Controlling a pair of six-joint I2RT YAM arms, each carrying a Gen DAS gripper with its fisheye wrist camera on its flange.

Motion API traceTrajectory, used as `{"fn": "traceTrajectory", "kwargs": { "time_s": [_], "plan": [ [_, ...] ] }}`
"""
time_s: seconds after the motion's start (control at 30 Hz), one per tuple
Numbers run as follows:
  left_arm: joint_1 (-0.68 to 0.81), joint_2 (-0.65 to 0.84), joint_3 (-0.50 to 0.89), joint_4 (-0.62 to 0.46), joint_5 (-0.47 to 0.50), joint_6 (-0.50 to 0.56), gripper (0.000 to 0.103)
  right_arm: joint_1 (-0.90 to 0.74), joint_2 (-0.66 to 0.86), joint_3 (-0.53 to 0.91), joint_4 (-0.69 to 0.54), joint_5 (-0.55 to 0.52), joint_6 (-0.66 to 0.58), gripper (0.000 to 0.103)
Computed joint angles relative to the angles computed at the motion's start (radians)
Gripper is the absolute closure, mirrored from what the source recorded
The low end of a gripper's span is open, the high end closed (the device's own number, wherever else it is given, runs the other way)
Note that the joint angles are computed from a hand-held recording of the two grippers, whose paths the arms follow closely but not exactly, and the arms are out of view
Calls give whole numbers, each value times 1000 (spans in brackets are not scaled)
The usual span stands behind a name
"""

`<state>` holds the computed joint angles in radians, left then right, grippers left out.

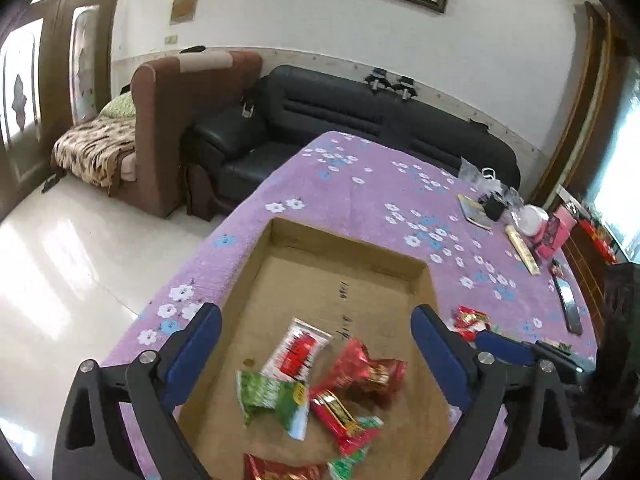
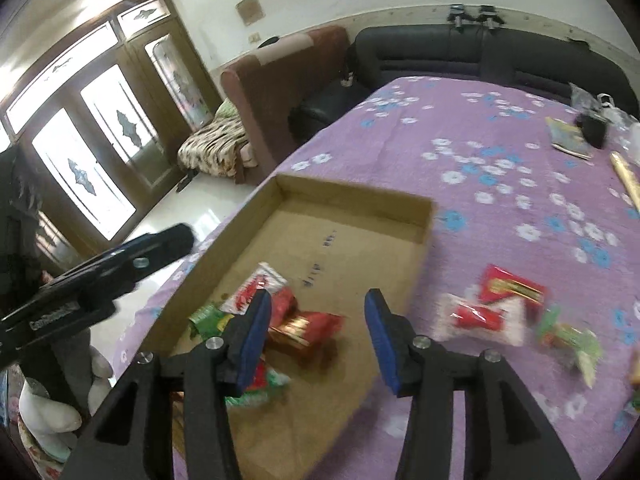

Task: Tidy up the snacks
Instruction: 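Open both tools to drop the white packet and red candy into the box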

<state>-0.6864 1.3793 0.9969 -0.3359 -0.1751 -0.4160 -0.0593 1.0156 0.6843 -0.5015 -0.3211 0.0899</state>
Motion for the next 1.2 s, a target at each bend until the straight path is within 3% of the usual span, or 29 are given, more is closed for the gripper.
{"fn": "traceTrajectory", "kwargs": {
  "time_s": [0.23,0.43,0.57,0.93,1.2],
  "plan": [
    [-127,-9,3,-45,-108,-61,6,-368,-123,-65,-160,-146,-235,55],
    [-258,8,37,-103,-254,-92,6,-674,-82,-59,-254,-261,-452,55],
    [-305,25,63,-121,-262,-93,6,-838,-32,-38,-299,-329,-566,55],
    [-393,98,140,-173,-283,-99,6,-1037,68,-1,-352,-407,-731,55],
    [-423,86,119,-116,-205,-85,6,-1330,203,126,-439,-486,-946,54]
  ]
}}
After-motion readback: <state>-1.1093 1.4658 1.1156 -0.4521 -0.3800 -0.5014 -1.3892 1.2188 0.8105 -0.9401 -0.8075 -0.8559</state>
